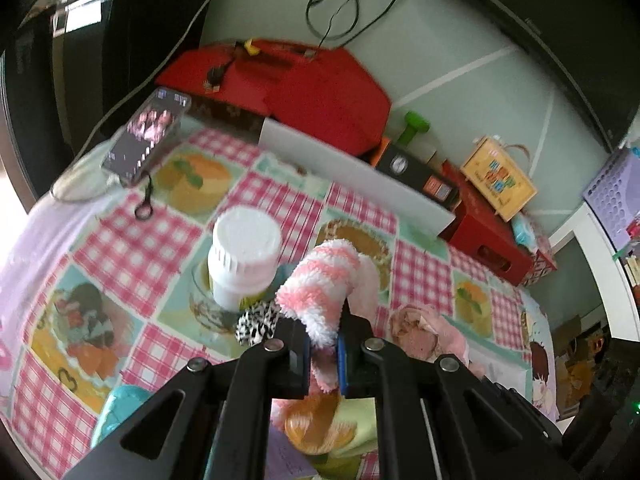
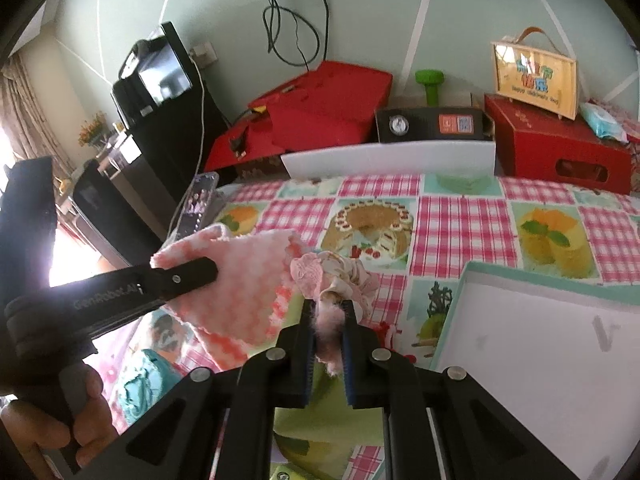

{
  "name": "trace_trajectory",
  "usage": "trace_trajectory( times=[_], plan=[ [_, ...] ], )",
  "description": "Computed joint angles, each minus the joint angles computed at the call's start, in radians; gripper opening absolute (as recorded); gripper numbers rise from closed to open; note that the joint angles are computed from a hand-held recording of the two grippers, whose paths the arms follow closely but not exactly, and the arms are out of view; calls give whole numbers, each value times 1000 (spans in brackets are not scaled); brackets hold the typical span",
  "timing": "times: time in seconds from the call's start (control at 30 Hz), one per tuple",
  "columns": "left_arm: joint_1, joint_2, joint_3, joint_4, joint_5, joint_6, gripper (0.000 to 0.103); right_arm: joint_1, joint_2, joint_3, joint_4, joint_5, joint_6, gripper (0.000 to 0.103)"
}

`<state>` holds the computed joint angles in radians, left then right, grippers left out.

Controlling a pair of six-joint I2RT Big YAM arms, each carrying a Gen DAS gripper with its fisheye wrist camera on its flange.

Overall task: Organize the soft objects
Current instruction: 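Grasp the pink striped towel with the left tool while the right grasps the floral scrunchie, then carry both items over the white tray and open both tools to drop them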

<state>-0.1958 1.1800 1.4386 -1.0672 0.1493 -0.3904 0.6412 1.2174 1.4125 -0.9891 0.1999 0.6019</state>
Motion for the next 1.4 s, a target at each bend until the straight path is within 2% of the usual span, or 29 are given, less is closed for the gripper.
trace_trajectory(
  times=[0.37,0.53,0.73,0.87,1.1,1.23,1.4],
  plan=[
    [8,-82,-4,85,-2,10,9,18,-54,14,24,47,-7,12],
    [-17,-121,-1,131,-12,25,9,14,-80,15,16,63,1,12],
    [-86,-142,3,176,-14,40,10,1,-114,22,-26,112,12,12],
    [-177,-118,12,174,-21,60,10,-24,-147,19,-75,163,25,12],
    [-306,-78,8,176,-13,74,10,-116,-228,-7,-168,218,65,12],
    [-338,-59,8,177,23,69,10,-190,-278,-32,-215,227,101,12],
    [-396,-47,2,186,22,82,10,-295,-339,-61,-268,220,147,12]
  ],
)
